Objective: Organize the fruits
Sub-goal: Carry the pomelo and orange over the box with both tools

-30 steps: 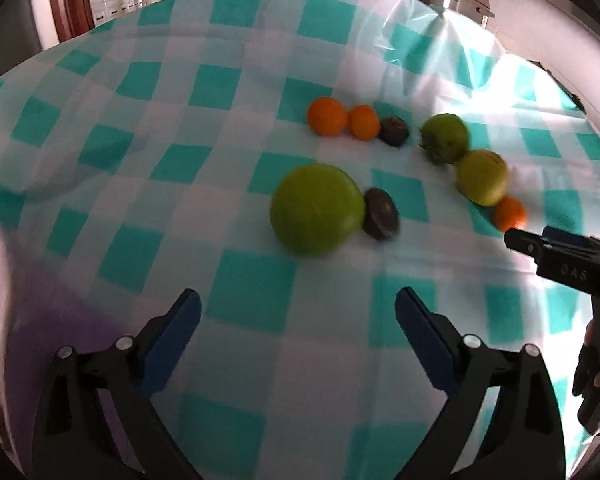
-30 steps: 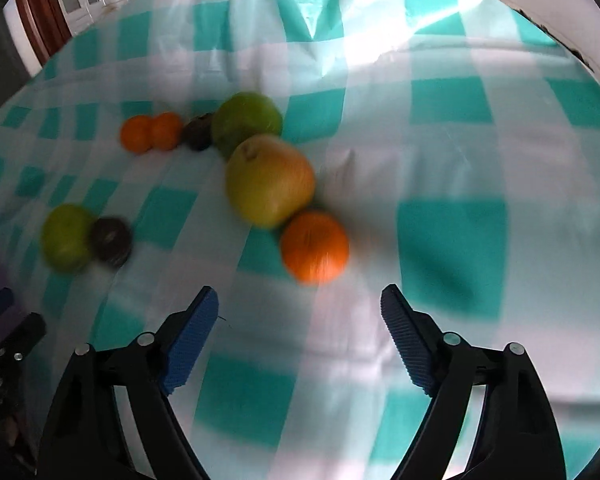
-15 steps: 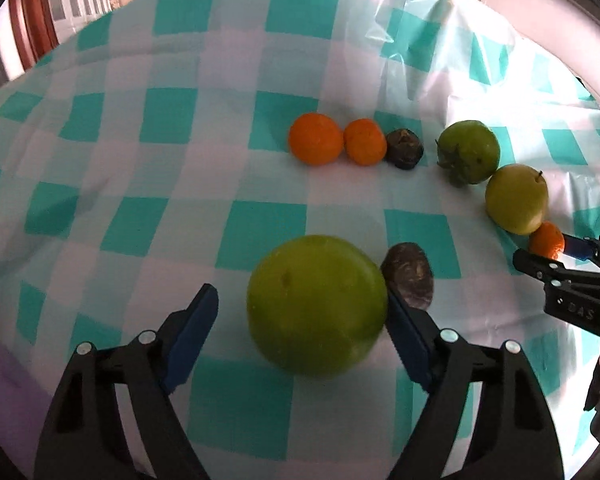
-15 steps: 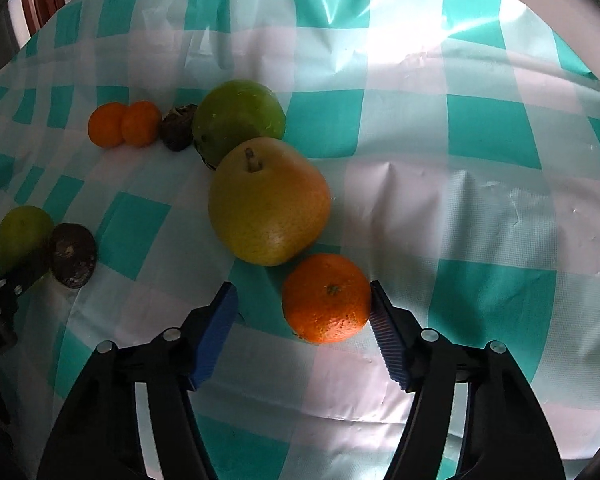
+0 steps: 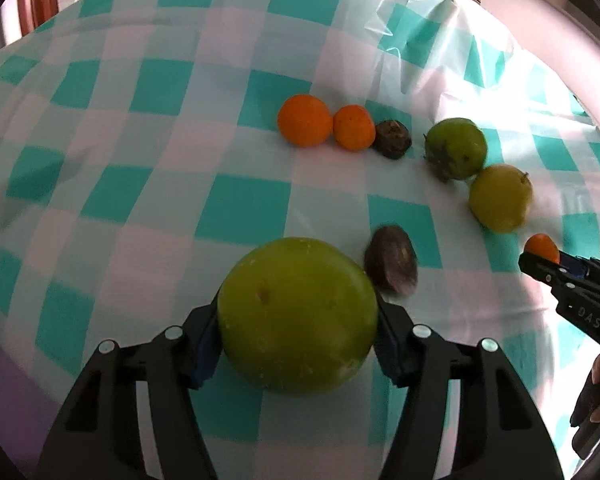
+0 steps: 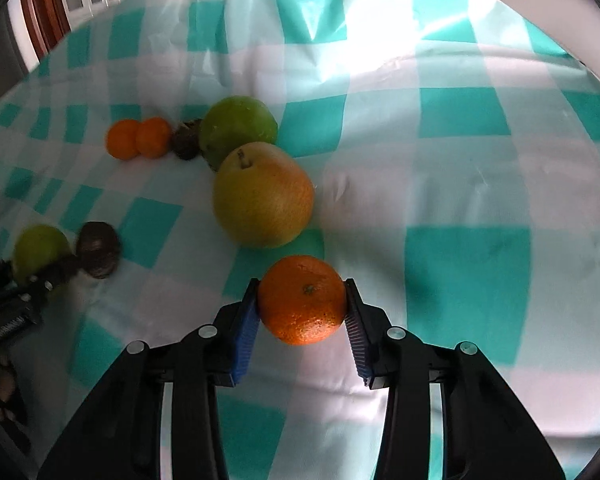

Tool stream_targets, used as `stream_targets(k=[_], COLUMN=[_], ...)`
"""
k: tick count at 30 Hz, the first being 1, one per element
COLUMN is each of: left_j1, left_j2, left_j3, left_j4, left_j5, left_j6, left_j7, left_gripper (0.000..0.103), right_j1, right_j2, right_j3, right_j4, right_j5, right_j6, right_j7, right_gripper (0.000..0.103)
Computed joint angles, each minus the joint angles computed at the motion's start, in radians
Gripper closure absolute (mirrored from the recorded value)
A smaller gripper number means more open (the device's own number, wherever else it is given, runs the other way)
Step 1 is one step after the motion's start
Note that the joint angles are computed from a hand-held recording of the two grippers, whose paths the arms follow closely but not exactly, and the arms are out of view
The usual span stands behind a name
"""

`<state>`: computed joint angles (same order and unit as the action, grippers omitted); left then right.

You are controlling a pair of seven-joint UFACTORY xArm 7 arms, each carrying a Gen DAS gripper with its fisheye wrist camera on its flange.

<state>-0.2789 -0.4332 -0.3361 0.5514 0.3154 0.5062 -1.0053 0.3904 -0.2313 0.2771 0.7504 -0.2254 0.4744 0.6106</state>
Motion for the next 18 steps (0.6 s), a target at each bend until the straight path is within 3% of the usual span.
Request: stream_targets(k=[8,18], left_j1=[-0.115,-0.252], left_j2=[-0.142,-0.355], left_j3=[-0.042,-0.201], left_j4=[-0.039,0.064], left_j5=[-0.1,-0.171], left_j6=[0.141,0.483], left_j7=[-0.023,-0.17], left_gripper=[0.04,0.04], right_j1=[0.08,0.155], right_j2=[-0.213,-0.6], right_j3=[-0.017,0.004], right_j4=[-0.147,-0.278], right_j5=[0.159,0.25], right_j6=[0.068,0.228], right_j7=[-0.086,-0.109], right_gripper=[0.062,0.062])
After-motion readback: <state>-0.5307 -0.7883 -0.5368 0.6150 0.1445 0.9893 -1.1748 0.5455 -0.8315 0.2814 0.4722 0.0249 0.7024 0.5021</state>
